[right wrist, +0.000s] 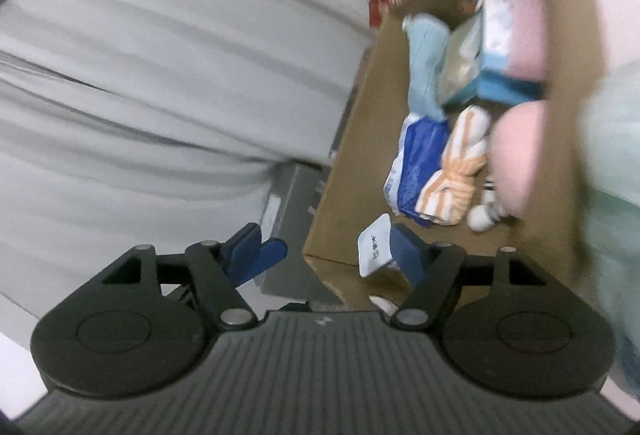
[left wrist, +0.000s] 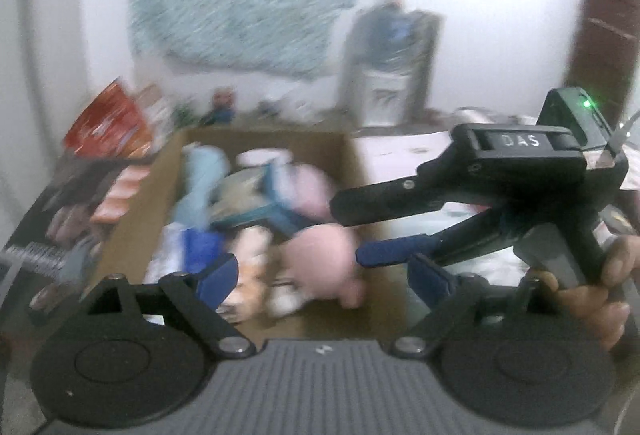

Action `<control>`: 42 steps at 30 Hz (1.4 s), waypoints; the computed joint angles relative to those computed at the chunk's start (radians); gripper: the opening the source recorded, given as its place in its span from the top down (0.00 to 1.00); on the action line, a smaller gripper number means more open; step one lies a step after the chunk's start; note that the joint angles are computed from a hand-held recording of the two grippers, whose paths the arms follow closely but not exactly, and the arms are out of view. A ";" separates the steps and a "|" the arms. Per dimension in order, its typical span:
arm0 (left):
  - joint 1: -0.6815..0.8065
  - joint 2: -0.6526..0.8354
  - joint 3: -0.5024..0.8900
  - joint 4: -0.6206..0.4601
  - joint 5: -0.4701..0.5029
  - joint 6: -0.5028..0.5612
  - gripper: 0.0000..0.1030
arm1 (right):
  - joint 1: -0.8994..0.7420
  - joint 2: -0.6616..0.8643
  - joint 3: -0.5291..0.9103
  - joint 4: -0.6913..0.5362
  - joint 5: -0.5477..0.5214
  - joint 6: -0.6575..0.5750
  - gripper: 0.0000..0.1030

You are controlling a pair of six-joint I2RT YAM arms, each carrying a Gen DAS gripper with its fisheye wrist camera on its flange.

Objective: Organize soft objects
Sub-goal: 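Open both tools to drop the cup and container into the box, then move the right tool to the green floral scrunchie and grasp it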

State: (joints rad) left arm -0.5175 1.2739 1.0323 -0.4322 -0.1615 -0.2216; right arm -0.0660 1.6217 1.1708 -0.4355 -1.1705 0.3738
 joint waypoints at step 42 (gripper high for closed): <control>-0.478 1.045 0.781 0.027 0.012 0.004 0.41 | -0.571 0.440 0.239 -0.260 0.308 -0.825 0.64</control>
